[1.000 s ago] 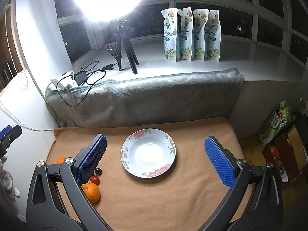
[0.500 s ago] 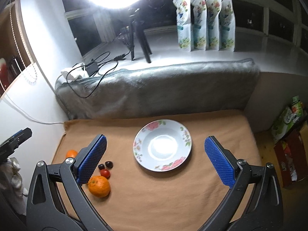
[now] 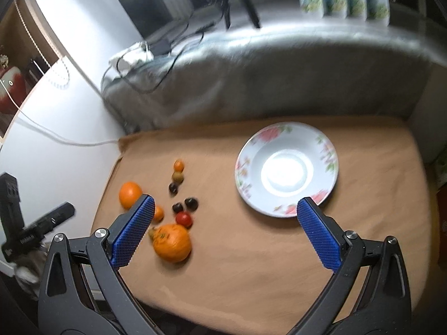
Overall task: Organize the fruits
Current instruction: 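Move the right gripper to the large orange and close on it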
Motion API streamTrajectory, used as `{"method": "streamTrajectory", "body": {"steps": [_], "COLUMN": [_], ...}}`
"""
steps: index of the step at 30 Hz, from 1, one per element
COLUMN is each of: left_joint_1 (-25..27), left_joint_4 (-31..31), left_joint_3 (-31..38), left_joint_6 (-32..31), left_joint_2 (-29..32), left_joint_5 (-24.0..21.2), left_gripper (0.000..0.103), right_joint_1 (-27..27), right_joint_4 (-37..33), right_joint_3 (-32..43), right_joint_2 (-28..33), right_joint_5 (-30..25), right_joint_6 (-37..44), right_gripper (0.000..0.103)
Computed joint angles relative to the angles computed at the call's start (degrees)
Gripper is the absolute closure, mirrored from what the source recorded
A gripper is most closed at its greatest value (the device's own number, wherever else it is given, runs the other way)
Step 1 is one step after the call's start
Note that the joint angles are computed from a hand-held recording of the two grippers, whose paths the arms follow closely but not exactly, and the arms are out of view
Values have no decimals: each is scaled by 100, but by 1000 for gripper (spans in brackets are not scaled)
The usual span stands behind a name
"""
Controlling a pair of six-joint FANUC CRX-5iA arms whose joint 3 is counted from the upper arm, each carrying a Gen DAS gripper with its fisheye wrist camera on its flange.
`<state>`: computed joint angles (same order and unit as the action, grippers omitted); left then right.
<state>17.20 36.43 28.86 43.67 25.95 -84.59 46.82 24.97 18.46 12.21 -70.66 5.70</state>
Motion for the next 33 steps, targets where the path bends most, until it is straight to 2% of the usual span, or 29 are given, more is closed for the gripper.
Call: {"method": "streamTrajectory", "body": {"steps": [3, 11, 13, 20, 25, 28, 33], "left_joint_1": [26, -13, -47, -146, -250, -305, -423], "left_joint_4": [-55, -239, -299, -412, -524, -626, -734], "left_joint_3": [-50, -288, -308, -332, -343, -436, -571], "left_joint_6": [86, 8, -6, 72, 10, -85, -287], "left_joint_2": [95, 192, 229, 380, 432, 364, 259], "left_joint_5": [-301, -749, -855, -1126, -1143, -1058, -780], "left_gripper": [10, 18, 23, 25, 31, 32, 38], "right_joint_1": [-105, -272, -312, -467, -595, -629, -689], "right_joint_4": [-420, -1331, -1566, -2320, -2870, -3005, -3271], "right_joint_3": [45, 268, 326, 682, 951, 1099, 1326], "right_joint_2": [82, 352, 422, 805, 1061, 1195, 1381], "right_joint_5": [234, 601, 674, 792, 774, 705, 629], "right_joint_6": [197, 777, 904, 1447, 1816, 1965, 2211], "right_gripper": [0, 0, 0, 0, 5, 5, 7]}}
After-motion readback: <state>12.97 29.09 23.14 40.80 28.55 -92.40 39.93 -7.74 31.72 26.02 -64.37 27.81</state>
